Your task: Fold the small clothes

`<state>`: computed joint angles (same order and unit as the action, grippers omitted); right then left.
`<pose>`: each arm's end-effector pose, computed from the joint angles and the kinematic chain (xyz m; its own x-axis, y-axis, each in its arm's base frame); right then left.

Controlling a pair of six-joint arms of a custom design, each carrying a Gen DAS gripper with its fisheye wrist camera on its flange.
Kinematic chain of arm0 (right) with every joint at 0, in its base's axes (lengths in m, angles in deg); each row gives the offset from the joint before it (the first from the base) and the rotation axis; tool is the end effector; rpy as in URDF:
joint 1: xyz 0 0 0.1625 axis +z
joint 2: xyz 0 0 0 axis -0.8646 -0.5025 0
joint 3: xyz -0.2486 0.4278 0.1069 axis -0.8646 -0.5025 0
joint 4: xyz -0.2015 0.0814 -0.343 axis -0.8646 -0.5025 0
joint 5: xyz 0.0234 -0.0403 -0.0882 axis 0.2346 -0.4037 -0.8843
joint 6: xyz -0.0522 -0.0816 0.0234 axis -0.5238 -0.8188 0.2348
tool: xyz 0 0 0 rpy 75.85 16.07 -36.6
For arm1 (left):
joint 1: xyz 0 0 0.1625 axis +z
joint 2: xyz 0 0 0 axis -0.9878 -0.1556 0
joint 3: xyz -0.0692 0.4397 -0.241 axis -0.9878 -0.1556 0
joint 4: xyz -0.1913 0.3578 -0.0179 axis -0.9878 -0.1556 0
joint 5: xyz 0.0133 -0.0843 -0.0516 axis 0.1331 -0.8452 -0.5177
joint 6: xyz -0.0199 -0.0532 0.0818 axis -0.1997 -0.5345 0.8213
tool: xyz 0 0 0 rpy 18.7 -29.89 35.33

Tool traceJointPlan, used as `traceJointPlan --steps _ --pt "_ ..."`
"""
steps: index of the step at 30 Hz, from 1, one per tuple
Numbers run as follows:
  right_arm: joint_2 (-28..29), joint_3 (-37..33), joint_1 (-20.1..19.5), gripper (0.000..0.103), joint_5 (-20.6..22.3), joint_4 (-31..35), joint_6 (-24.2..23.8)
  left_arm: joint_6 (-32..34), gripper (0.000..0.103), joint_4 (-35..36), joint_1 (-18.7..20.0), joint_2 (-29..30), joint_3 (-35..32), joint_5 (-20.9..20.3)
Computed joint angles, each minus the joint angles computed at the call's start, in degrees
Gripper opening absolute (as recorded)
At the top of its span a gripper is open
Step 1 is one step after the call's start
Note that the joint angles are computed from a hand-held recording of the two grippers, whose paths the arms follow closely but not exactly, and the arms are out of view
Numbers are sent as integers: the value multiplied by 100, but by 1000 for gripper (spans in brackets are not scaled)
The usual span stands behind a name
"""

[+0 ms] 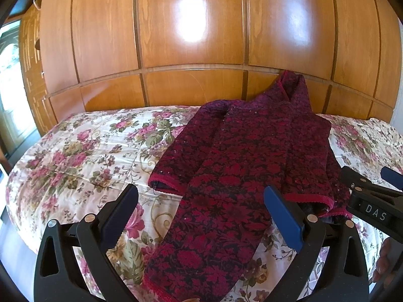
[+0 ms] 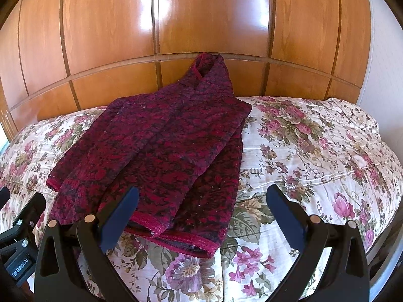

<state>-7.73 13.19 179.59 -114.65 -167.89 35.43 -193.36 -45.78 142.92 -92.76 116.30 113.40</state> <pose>0.4050 -0.6041 0.0064 -0.7462 0.1507 0.6484 -0.4289 0.6361 -0.6414 -0.0766 -0.5885 0.3313 -0.6806 -0.0230 -0.7323 0.5881 0.5789 -0.5648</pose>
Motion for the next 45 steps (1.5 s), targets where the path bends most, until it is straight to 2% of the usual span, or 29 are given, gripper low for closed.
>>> traceJointPlan --steps 15,25,29,34,35,36,37,39,41,42,44,45 --pt "26 -17 15 101 -20 -72 -120 54 99 31 -34 -27 114 74" --pt "-67 139 -63 101 75 69 111 134 99 318 87 37 207 88" --pt "-141 234 -117 101 198 222 290 208 99 383 116 51 301 116" --pt "-220 358 -169 101 471 181 329 435 99 360 178 183 356 -40" --pt "-251 398 -190 101 588 194 352 462 95 339 196 194 363 -41" --pt "-329 478 -242 101 847 281 481 466 82 370 216 213 350 -31" --pt "-429 568 -316 101 1196 415 683 397 74 512 245 255 288 26" --pt "-531 606 -434 99 1687 666 917 79 42 981 334 339 94 306" --pt "-525 510 -497 86 1886 914 939 -54 28 1155 376 340 7 513" --pt "-520 460 -527 83 1947 1073 986 -74 22 1148 379 307 3 584" --pt "-508 364 -600 71 2105 1415 1105 -234 19 1246 417 202 -75 883" --pt "-485 291 -640 62 2207 1604 1137 -303 17 1273 433 155 -124 992"
